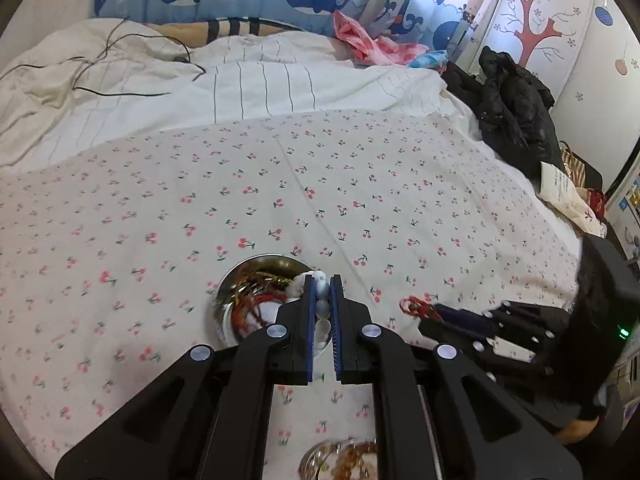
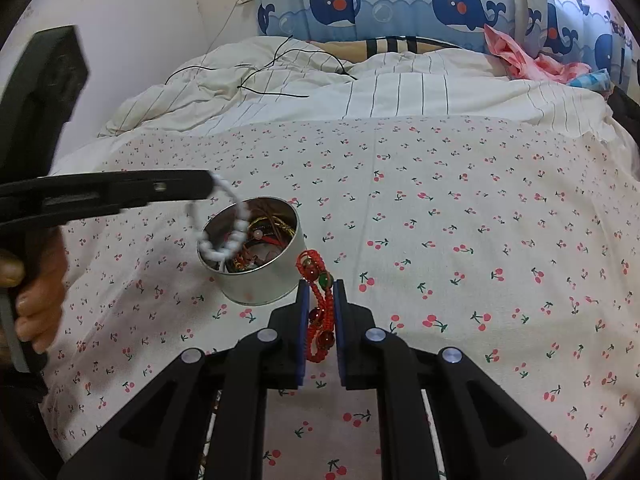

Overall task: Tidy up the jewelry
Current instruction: 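Carry both bracelets into the silver tin and open both tools, then move both tools toward the amber bead bracelet and silver bangle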

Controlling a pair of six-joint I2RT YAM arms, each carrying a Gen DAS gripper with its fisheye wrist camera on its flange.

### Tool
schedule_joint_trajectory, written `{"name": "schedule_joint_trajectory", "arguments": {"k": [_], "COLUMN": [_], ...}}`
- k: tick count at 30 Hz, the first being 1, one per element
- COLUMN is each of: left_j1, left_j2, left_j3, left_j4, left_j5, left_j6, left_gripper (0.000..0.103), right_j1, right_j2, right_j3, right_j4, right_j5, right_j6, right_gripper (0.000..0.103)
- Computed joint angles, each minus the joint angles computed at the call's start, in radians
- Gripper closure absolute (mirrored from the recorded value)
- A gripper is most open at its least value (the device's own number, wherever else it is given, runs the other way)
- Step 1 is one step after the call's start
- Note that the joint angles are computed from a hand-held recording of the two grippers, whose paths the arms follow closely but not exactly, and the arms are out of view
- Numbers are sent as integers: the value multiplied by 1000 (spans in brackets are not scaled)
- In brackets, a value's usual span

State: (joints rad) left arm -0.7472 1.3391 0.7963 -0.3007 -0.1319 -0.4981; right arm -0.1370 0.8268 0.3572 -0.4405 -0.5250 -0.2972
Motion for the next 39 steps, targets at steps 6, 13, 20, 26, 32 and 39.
{"name": "schedule_joint_trajectory", "arguments": {"k": [6, 13, 20, 26, 32, 39], "left_j1": [-13, -107, -174, -59, -79, -129], "left_j2": [221, -24, -295, -376, -377, -288], "left_j3": [108, -14, -221, -270, -253, -215], "left_j4": [-119, -225, -327, -297, -323, -359], "left_j5": [-176, -344, -447, -376, -398, -421], "left_j6": [-14, -105, -344, -319, -312, -301], "left_gripper": [92, 34, 18, 15, 12, 11], "right_j1": [-4, 27, 244, 440, 505, 283], "right_j2": [14, 0, -4, 289, 445, -8], "right_j3": [3, -7, 23, 102, 140, -1], "right_j4": [5, 18, 97, 294, 350, 91], "right_j5": [-5, -9, 82, 233, 311, 194], "right_j6": [-7, 14, 157, 290, 304, 191], "right_gripper": [90, 90, 90, 90, 48, 32]}}
